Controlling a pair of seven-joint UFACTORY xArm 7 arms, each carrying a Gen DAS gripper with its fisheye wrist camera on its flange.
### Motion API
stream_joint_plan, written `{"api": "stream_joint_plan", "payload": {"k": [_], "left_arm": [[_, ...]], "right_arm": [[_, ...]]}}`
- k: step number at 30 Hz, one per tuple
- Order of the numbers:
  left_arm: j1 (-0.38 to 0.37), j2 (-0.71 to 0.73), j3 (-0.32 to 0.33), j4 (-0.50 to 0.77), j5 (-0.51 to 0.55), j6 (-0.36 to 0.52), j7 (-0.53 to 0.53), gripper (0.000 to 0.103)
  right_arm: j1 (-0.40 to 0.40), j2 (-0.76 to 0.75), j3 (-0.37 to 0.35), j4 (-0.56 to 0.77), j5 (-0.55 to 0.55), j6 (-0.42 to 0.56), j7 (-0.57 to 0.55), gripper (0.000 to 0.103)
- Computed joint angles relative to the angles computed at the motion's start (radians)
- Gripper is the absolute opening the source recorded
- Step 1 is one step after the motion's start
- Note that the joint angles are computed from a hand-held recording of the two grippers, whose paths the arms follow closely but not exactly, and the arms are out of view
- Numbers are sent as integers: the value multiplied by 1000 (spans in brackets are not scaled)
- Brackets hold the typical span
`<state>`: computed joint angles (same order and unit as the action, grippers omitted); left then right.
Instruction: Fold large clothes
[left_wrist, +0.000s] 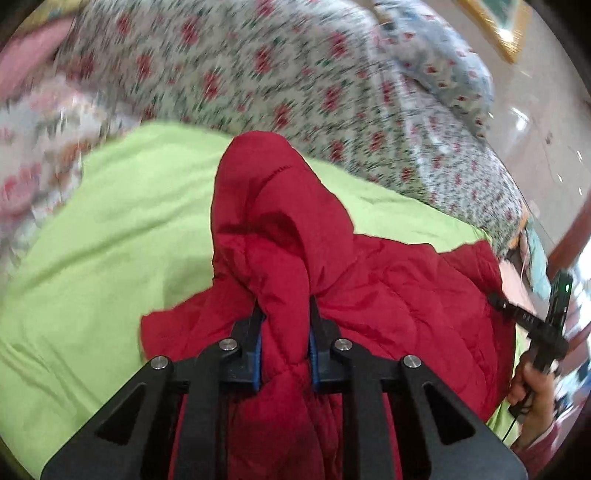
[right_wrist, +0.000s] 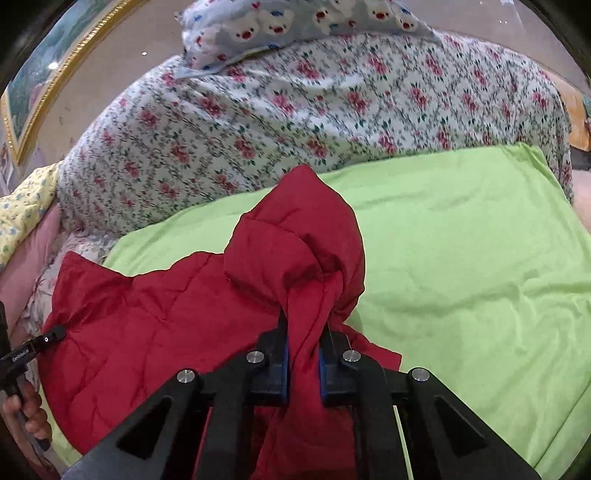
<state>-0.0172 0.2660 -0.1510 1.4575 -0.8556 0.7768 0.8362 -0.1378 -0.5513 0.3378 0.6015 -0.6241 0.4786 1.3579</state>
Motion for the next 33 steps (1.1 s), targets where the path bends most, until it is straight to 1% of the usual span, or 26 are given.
{"api": "stream_joint_plan", "payload": {"k": [3, 6, 9, 12, 16, 22, 27, 28, 31, 33], "left_arm": [[-12, 75, 7, 49, 55, 17, -87, 15], [-3, 94, -5, 46, 72, 20, -122, 15], [1, 93, -15, 38, 82, 14, -129, 16], [-9, 106, -17, 52, 120, 14, -152, 16], [-9, 130, -19, 84, 159, 31, -178, 17], [-14, 132, -21, 78, 195, -1, -207, 21], [-23, 113, -21, 49, 231, -50, -221, 25], [-23, 106, -20, 41, 234, -59, -225, 26], [-19, 81, -20, 18, 228, -77, -236, 39], [-7, 42, -25, -18, 194, -92, -215, 58]], "right_arm": [[-4, 48, -26, -1, 16, -24, 0, 10], [3, 109, -41, 16, 26, -26, -10, 11], [17, 141, -61, 23, 30, -23, -9, 11], [42, 160, -99, 19, 65, -37, -26, 14], [54, 164, -108, 23, 80, -31, -37, 16], [57, 204, -117, 53, 82, -22, -48, 19], [74, 233, -150, 68, 99, -37, -80, 21], [77, 235, -154, 69, 105, -42, -85, 22], [80, 233, -158, 65, 117, -54, -95, 24], [80, 231, -159, 61, 122, -60, -101, 26]]}}
